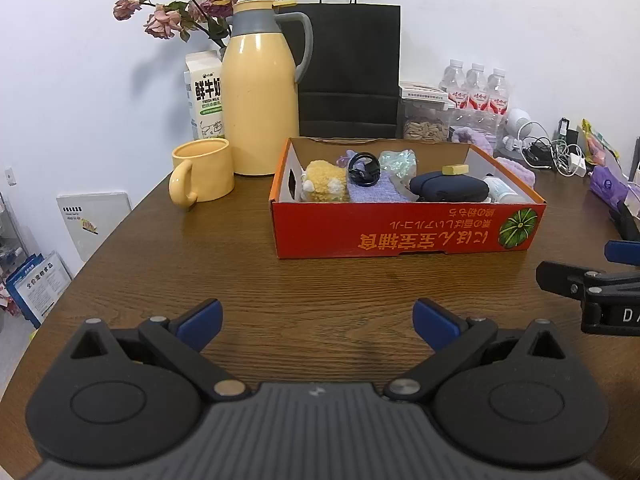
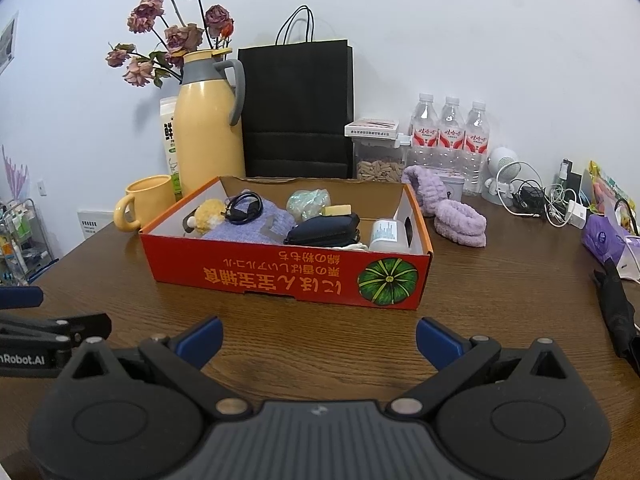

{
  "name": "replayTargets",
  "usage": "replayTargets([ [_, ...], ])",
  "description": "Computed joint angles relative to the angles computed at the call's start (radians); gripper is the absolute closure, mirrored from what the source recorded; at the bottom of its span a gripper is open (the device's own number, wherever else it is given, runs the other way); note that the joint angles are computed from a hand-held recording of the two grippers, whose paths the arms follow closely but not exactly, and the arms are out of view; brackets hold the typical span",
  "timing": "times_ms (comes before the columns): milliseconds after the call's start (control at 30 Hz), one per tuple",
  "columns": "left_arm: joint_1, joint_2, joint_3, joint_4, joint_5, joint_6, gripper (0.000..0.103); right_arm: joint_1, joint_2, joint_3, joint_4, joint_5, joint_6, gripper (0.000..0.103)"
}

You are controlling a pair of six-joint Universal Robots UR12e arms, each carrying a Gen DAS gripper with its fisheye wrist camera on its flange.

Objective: Organize objects

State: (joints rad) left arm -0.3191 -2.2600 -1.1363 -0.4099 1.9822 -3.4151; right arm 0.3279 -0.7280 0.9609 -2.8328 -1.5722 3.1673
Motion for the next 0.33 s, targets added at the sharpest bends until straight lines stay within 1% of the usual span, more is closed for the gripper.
replayTargets([
  [133, 0.002, 0.004, -0.010, 0.020, -0.014, -0.004, 0.000, 0.000, 0.000, 0.000, 0.000, -0.001, 0.000, 0.000],
  [333, 0.002, 0.003, -0.007, 0.003, -0.008, -0.015, 0.000, 0.000, 0.001, 0.000, 0.001, -0.001, 0.000, 0.000],
])
